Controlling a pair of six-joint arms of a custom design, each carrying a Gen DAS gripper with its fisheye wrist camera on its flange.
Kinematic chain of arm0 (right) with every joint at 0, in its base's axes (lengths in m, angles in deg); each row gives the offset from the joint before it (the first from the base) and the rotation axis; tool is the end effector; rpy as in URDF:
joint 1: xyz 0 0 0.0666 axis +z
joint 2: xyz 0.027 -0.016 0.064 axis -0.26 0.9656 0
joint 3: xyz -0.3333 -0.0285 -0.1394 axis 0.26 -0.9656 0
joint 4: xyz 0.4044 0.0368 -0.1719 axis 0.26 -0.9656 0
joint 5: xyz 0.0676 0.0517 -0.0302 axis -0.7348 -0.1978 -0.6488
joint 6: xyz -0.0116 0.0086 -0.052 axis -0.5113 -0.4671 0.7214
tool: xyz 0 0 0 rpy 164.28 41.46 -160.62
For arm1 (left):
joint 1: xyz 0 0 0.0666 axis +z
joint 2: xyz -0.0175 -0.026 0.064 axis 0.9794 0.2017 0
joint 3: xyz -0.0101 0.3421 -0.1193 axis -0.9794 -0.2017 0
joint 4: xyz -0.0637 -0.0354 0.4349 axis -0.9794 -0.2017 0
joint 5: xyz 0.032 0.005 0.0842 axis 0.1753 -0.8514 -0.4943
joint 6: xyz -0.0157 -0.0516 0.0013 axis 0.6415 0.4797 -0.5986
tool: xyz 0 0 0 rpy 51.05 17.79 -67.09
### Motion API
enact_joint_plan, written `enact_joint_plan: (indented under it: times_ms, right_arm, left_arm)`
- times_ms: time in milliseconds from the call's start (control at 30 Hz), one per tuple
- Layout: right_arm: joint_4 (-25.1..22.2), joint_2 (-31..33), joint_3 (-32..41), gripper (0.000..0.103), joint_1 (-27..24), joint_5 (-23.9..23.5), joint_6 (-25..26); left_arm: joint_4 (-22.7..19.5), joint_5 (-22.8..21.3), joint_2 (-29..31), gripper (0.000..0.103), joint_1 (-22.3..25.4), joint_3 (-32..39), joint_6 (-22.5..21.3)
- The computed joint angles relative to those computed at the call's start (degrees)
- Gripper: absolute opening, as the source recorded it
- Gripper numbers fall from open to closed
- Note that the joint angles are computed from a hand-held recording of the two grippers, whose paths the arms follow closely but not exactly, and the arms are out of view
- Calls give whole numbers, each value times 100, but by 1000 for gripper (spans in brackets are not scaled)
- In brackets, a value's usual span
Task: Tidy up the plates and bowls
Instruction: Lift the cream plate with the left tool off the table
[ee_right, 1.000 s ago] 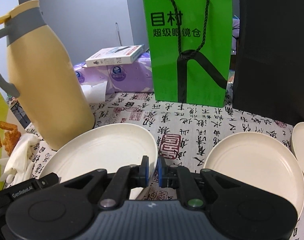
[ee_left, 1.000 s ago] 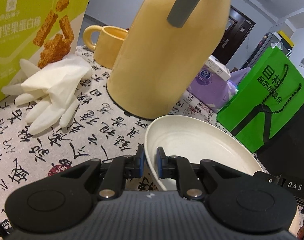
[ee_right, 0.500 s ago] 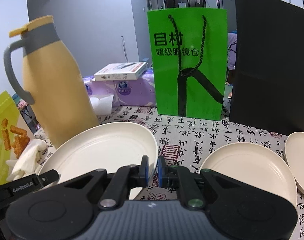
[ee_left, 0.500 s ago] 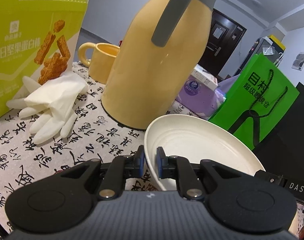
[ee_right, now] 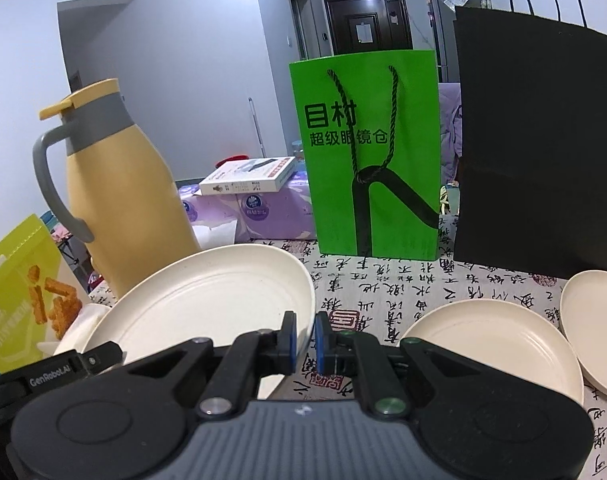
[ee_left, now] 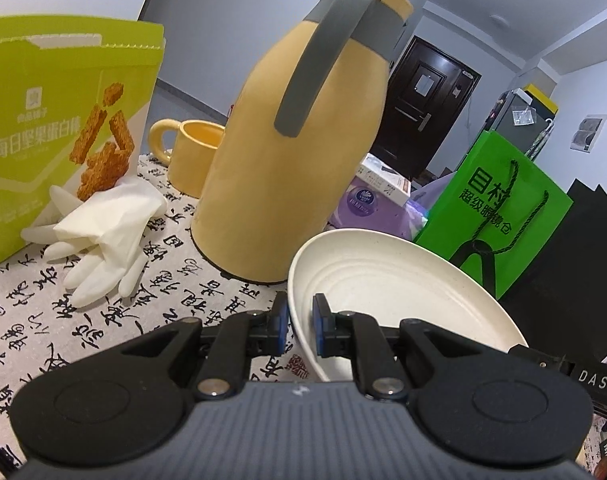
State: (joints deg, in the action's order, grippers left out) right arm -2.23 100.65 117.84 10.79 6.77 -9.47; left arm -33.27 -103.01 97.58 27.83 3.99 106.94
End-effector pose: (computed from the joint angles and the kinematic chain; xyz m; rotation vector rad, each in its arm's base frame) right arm 0.4185 0.2102 0.3719 -0.4973 2.1543 0.5377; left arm 0.2882 -0.3040 0.3456 -0.9457 1.8763 -0.0431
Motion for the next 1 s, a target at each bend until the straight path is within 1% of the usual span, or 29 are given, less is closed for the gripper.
enact_joint_plan:
  times_ms: [300,433,600,800,1000]
  right_arm:
    - [-23,-293,-172,9,-65,-138,-36]
    - [-28,-478,-278,9,-71,-168,-48]
    - [-19,-742,-423,9,-112,-244,-74]
    - [-21,-1126,-638,9,-184,-309,-105]
    - [-115,-1530,-810,9,-256,-385,-108]
  left_arm:
    - [-587,-144,95,13,-225,228,442]
    - [-965,-253,144,13,-386,353,758]
    - [-1318,-336,179,13,-560,469,1084]
    - [-1905,-511,317,13,-835,731,1539]
    - [-2505,-653,443,13,-1117,960,2091]
